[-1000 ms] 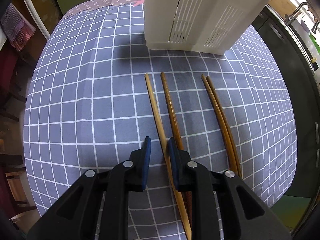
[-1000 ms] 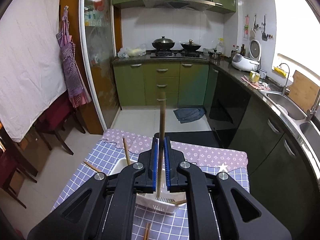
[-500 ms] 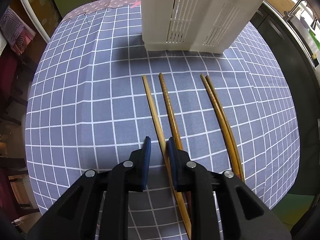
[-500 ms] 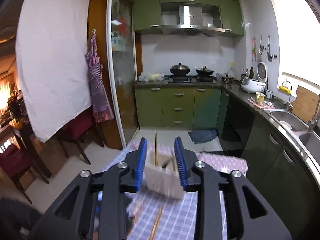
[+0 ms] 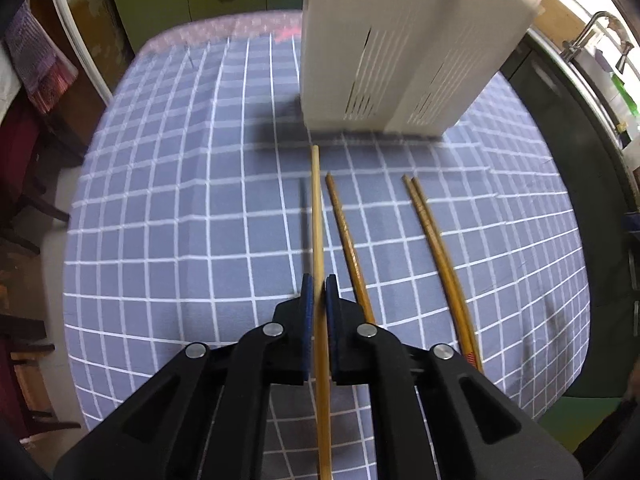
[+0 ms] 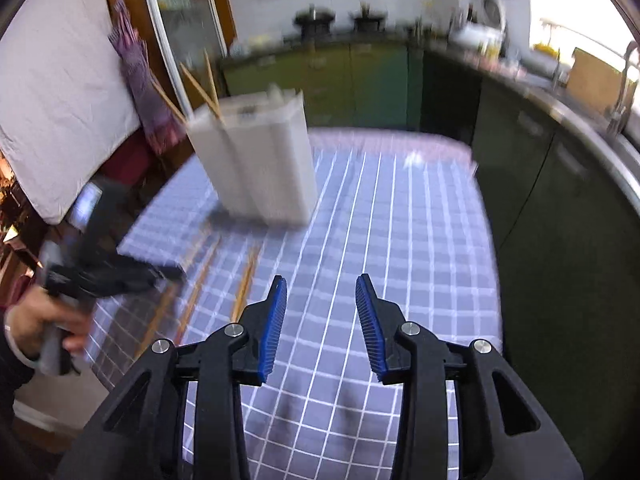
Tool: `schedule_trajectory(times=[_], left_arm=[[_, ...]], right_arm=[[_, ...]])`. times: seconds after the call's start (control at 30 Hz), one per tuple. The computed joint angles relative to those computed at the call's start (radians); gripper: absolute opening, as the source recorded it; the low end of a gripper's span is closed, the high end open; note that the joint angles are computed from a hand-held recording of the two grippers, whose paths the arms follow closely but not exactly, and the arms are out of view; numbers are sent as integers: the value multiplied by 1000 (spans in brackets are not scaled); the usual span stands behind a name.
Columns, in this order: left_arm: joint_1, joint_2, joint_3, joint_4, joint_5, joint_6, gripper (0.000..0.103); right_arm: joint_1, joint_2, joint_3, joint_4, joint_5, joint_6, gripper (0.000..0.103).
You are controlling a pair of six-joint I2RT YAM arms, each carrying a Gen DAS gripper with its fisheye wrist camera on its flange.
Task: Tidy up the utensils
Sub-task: 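Lift the chopstick upright with the left gripper while the right gripper grasps another chopstick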
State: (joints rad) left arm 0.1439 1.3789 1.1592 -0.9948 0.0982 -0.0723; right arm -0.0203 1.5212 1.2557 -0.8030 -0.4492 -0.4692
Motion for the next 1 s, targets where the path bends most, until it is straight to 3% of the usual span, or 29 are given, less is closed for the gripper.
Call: schedule_trajectory(times=[0.37,0.57,1.0], left_arm=[[1,-325,-51,7,-11,32,6],[14,-467,-92,17,3,45,6],[25,-655,-134,-18,17,73,6]], right_arm=[[205,234,126,-25,105,82,40],[290,342,204,-62,136,120,19],[374,386,206,-38,213,152,19]])
